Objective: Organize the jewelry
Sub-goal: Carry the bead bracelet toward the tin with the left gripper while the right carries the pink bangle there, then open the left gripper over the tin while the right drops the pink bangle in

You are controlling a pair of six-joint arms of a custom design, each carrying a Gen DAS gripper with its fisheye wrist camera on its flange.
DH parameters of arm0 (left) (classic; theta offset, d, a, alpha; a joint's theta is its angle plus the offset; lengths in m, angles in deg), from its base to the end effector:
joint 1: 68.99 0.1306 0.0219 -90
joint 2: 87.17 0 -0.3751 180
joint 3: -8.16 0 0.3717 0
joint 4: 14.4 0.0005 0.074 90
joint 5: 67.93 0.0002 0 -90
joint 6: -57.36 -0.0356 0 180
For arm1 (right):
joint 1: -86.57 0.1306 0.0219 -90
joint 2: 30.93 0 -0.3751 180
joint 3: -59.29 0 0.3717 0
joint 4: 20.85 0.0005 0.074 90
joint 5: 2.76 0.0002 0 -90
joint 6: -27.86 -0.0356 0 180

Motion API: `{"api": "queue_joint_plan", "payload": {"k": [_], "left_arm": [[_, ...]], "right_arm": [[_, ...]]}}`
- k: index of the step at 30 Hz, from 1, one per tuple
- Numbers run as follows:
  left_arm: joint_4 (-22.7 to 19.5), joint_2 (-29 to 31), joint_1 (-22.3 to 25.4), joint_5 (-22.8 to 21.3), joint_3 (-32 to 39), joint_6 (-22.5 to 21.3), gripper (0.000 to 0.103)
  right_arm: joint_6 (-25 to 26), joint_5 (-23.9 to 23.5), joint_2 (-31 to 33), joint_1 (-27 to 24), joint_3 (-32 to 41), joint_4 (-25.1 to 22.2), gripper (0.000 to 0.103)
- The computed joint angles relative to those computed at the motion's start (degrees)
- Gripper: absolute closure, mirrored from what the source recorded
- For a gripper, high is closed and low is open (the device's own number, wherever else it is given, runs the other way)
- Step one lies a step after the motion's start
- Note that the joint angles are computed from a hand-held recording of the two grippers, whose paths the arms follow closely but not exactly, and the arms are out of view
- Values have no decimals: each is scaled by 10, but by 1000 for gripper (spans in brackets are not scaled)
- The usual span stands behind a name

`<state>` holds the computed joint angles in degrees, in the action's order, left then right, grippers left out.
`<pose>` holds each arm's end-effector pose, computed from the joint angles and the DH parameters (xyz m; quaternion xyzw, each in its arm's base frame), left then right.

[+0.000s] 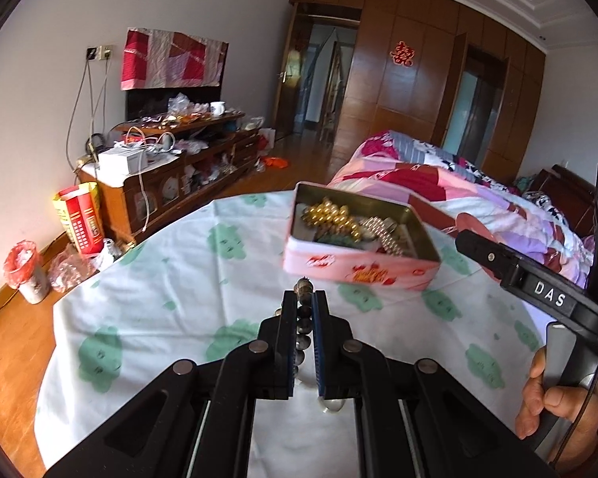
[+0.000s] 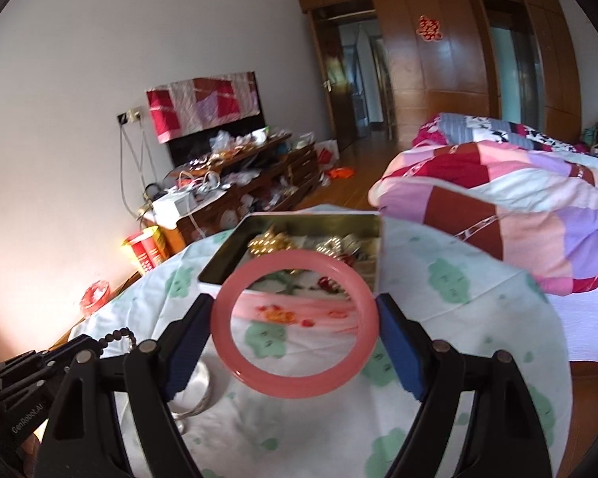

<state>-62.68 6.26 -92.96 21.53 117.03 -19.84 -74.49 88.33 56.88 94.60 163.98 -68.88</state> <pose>0.4519 -0.2011 0.5444 0.0832 0.8742 -0.1470 0.4553 0.4526 0.0627 0.5565 0.0375 0.8702 0.0788 0.4850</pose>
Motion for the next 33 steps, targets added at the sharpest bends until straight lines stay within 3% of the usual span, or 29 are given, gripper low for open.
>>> {"api": "queue_joint_plan", "payload": {"k": [11,22,28,33], "left_arm": [[7,73,-10,1,94,-20,97],[-9,207,-10,9,267,-50,97],[-64,288,-10,13,368,-50,97],[-109,322,-11,8,408,-51,97]], "right_arm": [[-7,7,46,-24,46,12,19],[6,26,136,-35,140,-2,19],[-7,25,188,-33,181,-20,19],[9,26,204,-29,188,-34,19]]}}
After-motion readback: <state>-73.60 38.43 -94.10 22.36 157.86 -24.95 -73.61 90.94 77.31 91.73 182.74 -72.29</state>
